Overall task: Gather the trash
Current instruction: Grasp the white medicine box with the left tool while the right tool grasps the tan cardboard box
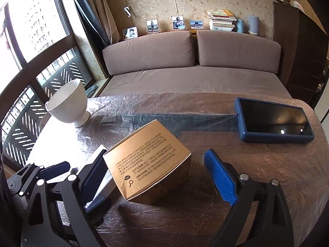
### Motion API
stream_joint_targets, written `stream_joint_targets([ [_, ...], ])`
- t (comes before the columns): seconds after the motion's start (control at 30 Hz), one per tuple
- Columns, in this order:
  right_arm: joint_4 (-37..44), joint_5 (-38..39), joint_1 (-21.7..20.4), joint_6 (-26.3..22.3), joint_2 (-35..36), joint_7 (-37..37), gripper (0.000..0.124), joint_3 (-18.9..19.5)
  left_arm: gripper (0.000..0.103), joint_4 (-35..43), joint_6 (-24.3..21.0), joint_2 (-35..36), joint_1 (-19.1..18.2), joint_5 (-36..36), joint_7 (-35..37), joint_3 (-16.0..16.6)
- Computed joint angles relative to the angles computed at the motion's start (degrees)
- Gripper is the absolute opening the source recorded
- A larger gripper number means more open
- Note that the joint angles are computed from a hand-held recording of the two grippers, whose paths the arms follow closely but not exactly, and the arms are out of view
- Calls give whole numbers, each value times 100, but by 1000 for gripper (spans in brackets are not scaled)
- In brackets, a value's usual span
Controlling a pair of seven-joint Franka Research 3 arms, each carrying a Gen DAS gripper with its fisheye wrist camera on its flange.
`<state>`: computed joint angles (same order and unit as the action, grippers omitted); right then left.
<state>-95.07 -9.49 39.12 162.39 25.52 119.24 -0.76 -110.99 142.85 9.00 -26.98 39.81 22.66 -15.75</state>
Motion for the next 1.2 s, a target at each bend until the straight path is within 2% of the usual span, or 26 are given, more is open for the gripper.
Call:
stream_joint_targets([
  [0.07, 10, 22, -18, -4, 10, -30, 90, 16, 88, 88, -26, 73, -6, -6, 81, -3],
  [0.17, 54, 121, -85, -55, 43, -178, 82, 101, 78, 156, -70, 120, -40, 85, 114, 17],
  [0.23, 67, 196, -122, -86, 58, -276, 73, 151, 66, 184, -65, 137, -43, 104, 145, 30],
  [0.27, 34, 193, -99, -42, 45, -255, 73, 124, 62, 199, -67, 142, -43, 107, 166, 34],
  [0.3, 10, 223, -107, -15, 34, -266, 72, 131, 52, 189, -55, 130, -33, 106, 188, 45],
  [0.6, -243, 239, -51, 188, -148, -93, 71, 7, 52, 134, -41, 33, -28, 166, 28, 51],
  [1.2, -996, 88, -156, 354, -768, 134, 71, 113, 52, -39, 42, -189, 8, 97, -139, -52],
])
